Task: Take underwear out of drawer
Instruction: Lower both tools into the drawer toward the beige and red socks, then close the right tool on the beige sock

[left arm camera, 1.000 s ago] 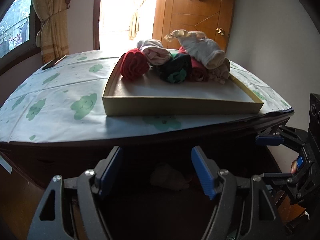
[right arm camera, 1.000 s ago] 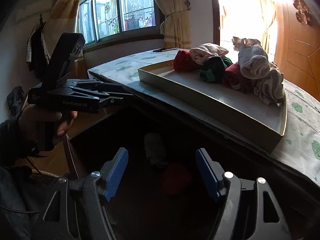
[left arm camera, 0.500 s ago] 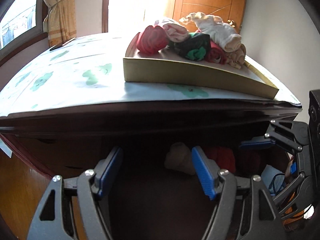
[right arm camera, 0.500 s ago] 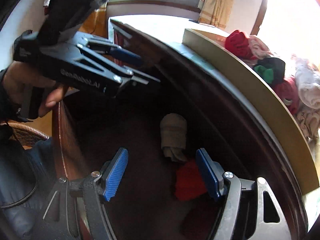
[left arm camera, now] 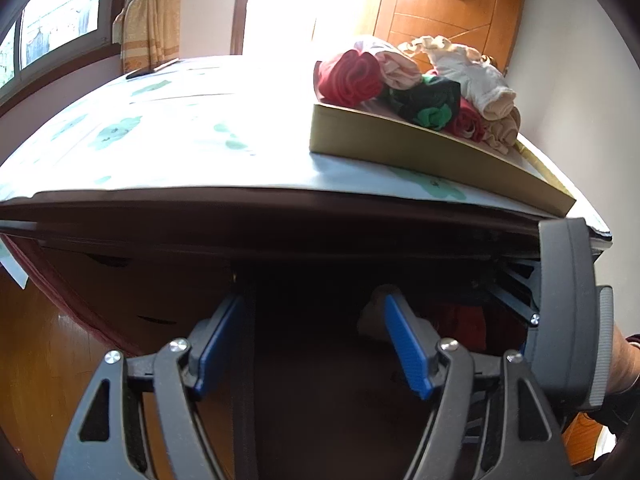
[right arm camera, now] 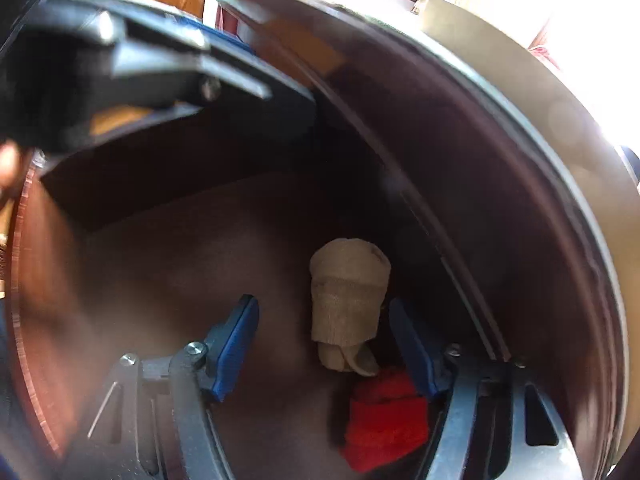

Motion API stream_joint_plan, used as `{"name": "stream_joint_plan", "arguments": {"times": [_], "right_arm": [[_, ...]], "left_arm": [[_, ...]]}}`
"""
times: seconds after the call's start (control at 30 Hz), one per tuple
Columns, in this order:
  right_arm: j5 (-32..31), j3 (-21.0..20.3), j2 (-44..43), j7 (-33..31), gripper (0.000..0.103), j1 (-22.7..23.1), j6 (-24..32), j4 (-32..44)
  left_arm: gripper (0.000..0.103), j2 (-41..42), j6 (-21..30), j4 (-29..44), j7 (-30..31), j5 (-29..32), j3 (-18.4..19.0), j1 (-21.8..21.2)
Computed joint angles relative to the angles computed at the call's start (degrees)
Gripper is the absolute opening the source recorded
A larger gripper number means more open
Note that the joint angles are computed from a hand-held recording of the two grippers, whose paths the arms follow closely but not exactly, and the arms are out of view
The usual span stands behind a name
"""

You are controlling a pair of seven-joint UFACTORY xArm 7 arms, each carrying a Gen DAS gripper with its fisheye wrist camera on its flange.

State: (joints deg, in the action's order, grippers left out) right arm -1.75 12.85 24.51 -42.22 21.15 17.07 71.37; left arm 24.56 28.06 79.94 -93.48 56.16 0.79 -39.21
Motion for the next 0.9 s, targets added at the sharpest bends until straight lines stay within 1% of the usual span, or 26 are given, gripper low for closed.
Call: {"name": "stream_joint_plan", "arguments": {"times": [0.07,0.1,0.13,0.2,0.23,0.27,0.3,0.33,0.37,0.4,0.43,0.47,0.5,0.57,0.63,0.7,0.83,0.9], "right_arm": [[-2.3,-2.3,0.7,2.4,0.064,2.1,-1.9,-0.1],[-3.3,-3.0,0.9,3.3,0.061,2.7,-2.4,-0.1],[-4.2,-3.7,1.3,4.2,0.056,3.3,-2.2,0.2],[-5.8,-4.6,2.2,5.5,0.055,4.1,-0.7,1.3],[-7.3,-5.7,2.9,7.0,0.055,5.3,-0.3,2.1],[-8.1,-6.0,3.3,7.7,0.055,5.6,-0.2,2.3],[-8.3,-5.7,4.1,8.0,0.052,5.6,0.6,3.4],[-8.0,-5.1,4.2,8.0,0.042,5.0,0.9,3.5],[-7.1,-3.9,4.4,7.4,0.036,4.0,1.8,3.8],[-6.0,-2.9,5.9,6.7,0.027,3.4,3.8,6.6],[-5.1,-2.2,6.1,6.1,0.026,2.5,4.1,6.9],[-4.3,-1.7,5.8,5.5,0.02,1.9,4.3,6.7],[-2.6,-0.2,5.1,4.2,0.019,0.5,4.6,6.2],[2.2,3.0,3.0,1.0,0.019,-2.8,5.2,4.4],[5.9,4.4,0.2,-1.7,0.019,-4.8,4.6,1.9],[10.7,6.2,-2.6,-5.4,0.019,-7.4,5.6,-0.2],[20.3,6.9,-8.9,-12.5,0.019,-10.7,6.2,-5.3],[25.5,6.8,-11.5,-16.3,0.019,-12.2,6.7,-7.4]], "left_arm": [[0.073,-0.3,0.0,-0.6,-0.1,-0.5,0.0,0.3],[0.073,-0.6,-0.4,-1.1,-0.8,-0.3,0.2,0.3],[0.073,-0.8,-0.5,-1.3,-1.3,-0.1,0.3,0.4],[0.075,-0.9,-1.4,-1.7,-1.9,0.1,0.3,0.8],[0.076,-1.0,-1.5,-1.7,-2.0,0.2,0.3,0.8],[0.076,-0.9,-1.4,-1.6,-1.9,0.2,0.2,0.8],[0.076,-0.7,-1.3,-1.4,-1.4,0.0,0.0,0.9],[0.076,-0.6,-1.5,-1.3,-1.0,-0.3,-0.1,1.0],[0.076,-0.5,-1.6,-1.2,-0.4,-0.7,-0.3,1.1],[0.076,-0.2,-1.5,-0.9,0.3,-1.2,-0.4,1.1],[0.076,-0.1,-1.4,-0.6,0.9,-1.6,-0.5,1.1],[0.076,-0.2,-1.7,-0.7,0.8,-1.6,-0.3,1.0],[0.076,-0.2,-1.7,-0.7,1.1,-1.9,-0.2,0.9],[0.076,-0.5,-1.6,-0.8,1.3,-2.0,-0.1,0.6],[0.076,-0.4,-1.3,-0.4,1.9,-2.4,-0.2,0.6],[0.076,0.2,-0.8,0.7,3.8,-3.8,-0.7,0.7],[0.076,2.6,-0.2,4.2,8.6,-6.7,-1.5,0.1],[0.076,4.6,0.3,6.9,13.2,-9.6,-2.4,-0.1]]}}
